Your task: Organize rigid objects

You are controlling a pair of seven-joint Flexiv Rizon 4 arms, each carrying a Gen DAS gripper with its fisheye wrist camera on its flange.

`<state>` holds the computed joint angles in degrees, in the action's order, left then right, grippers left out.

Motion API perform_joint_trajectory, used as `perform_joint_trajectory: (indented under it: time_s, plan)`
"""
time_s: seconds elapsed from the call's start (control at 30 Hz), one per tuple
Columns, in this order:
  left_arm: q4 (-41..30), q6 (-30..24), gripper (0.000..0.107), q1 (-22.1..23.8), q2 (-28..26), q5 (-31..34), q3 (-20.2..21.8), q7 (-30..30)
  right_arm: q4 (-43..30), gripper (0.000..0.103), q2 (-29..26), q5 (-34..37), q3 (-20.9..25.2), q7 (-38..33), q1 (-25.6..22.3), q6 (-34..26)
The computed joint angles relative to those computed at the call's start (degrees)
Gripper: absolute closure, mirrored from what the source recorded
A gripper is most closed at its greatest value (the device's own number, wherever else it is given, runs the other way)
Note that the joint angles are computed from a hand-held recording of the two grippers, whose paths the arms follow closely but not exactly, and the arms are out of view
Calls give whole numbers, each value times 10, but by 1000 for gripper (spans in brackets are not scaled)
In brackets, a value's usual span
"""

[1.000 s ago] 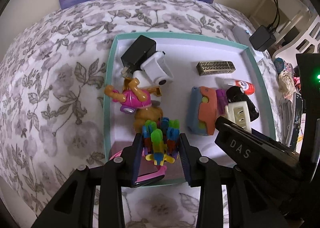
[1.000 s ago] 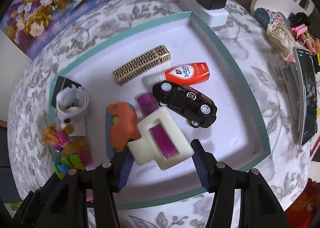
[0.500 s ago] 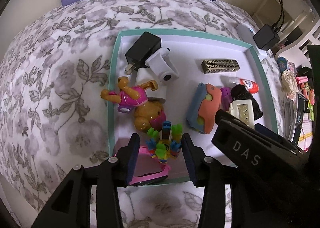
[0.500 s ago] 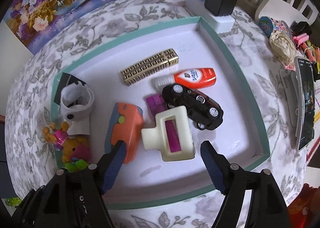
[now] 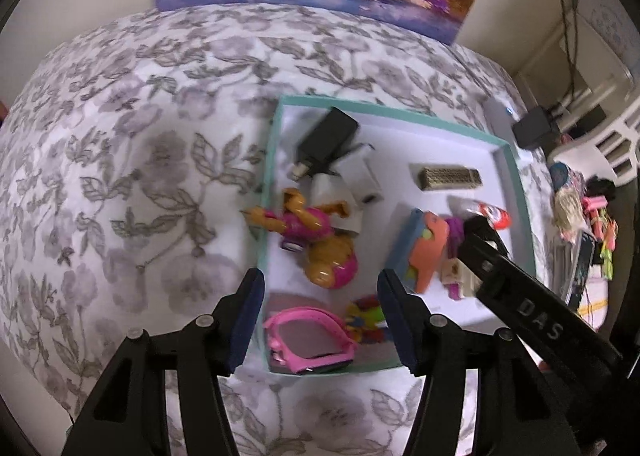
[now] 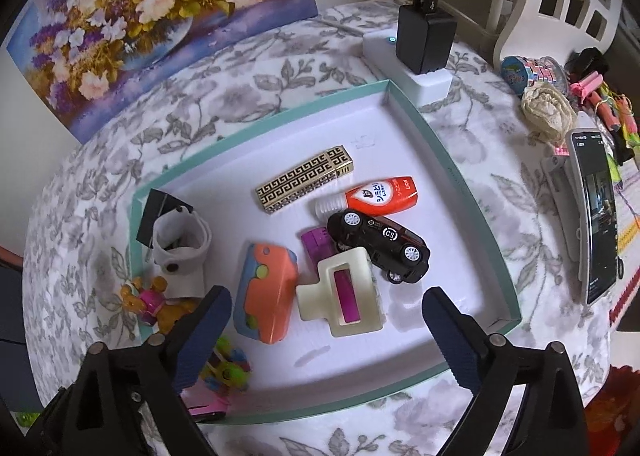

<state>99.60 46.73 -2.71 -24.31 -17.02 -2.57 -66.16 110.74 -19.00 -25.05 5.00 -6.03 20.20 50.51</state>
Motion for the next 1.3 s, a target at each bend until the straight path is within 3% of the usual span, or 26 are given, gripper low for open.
perform_joint_trajectory:
  time_s: [0.33,0.4,0.63,0.73,1.3]
  plan:
    - [-40,26,45,9,-29,41,34,-80,-8,5,-5,3,3,-10,2,-3]
    - [-50,29,26,13,-37,52,41,-102,-14,5,-10,5,4,-18,3,-7]
    - [-68,36,19,27,-55,75,56,-156,-46,0,-32,1,6,-53,18,-26]
    - [-71,42,11,26,-58,94,62,-172,-61,0,-42,-3,6,-66,27,-32]
    - [-19,66,11,36,-20,114,53,-121,-92,0,-61,-18,6,-90,64,-73]
